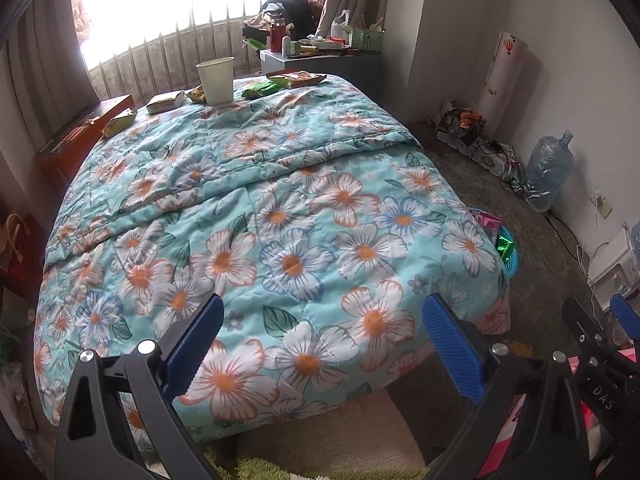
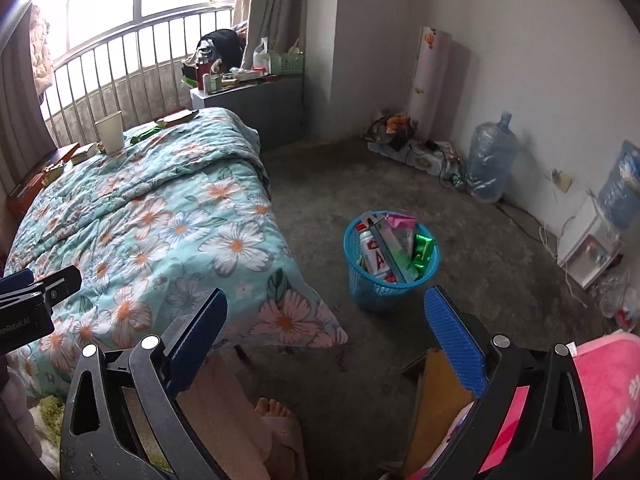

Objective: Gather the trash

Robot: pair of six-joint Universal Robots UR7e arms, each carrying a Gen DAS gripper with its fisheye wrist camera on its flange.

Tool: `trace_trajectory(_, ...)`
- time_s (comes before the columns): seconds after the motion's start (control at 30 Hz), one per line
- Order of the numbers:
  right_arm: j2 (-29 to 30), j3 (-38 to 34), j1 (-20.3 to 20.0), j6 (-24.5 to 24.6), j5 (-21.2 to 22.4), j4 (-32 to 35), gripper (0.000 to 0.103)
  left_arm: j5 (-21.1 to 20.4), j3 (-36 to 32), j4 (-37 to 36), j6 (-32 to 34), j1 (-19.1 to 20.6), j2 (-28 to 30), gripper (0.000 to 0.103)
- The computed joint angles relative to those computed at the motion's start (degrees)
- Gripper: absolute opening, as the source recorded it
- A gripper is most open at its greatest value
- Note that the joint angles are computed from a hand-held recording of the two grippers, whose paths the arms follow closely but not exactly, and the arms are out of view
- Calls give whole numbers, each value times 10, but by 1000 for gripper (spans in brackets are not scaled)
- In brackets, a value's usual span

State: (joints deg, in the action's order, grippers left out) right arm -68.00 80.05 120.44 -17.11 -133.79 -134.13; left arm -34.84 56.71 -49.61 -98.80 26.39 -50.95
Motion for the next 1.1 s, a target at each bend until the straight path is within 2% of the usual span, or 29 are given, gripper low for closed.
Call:
trace_trajectory(0.5,-3,-15,-15,12,0,19,95,-4,-11,-53,70,7,22,97)
trace_trajectory(1.1,-2,-16,-13,9,3,23,95,-1,-10,-41,58,6,20,97)
